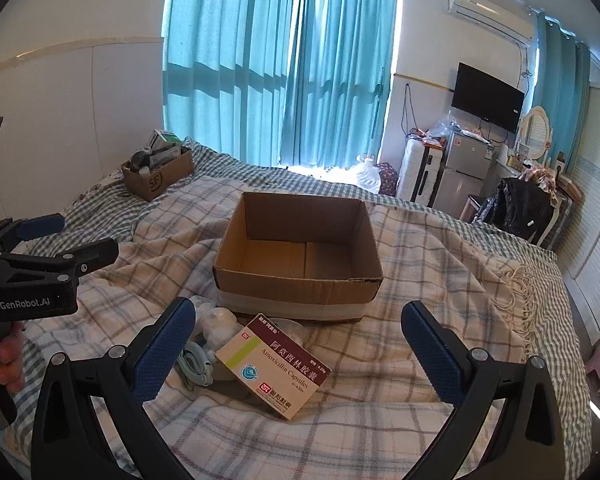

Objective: Organize objects
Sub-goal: 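Reach the right gripper to the Amoxicillin box while the left approaches the tissues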

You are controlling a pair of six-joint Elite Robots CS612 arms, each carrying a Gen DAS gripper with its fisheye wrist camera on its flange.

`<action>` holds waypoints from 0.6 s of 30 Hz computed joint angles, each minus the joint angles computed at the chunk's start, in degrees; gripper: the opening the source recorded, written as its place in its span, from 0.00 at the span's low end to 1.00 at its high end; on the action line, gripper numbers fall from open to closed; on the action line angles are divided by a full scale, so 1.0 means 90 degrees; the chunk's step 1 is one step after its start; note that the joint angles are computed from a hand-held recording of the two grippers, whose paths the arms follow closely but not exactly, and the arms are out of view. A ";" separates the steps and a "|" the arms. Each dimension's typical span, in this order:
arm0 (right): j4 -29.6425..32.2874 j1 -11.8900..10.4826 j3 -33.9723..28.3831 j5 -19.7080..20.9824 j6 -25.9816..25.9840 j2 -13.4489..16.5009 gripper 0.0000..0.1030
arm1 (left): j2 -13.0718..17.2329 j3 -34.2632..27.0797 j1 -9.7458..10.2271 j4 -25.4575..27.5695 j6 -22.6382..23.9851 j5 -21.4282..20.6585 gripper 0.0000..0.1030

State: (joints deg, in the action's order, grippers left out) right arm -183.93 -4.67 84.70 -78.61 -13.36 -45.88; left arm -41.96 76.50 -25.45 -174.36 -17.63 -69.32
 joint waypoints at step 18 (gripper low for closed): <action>0.3110 0.0044 -0.1205 0.0203 -0.1140 0.0682 1.00 | 0.0652 -0.0859 0.0185 0.2191 -0.0458 -0.0642 1.00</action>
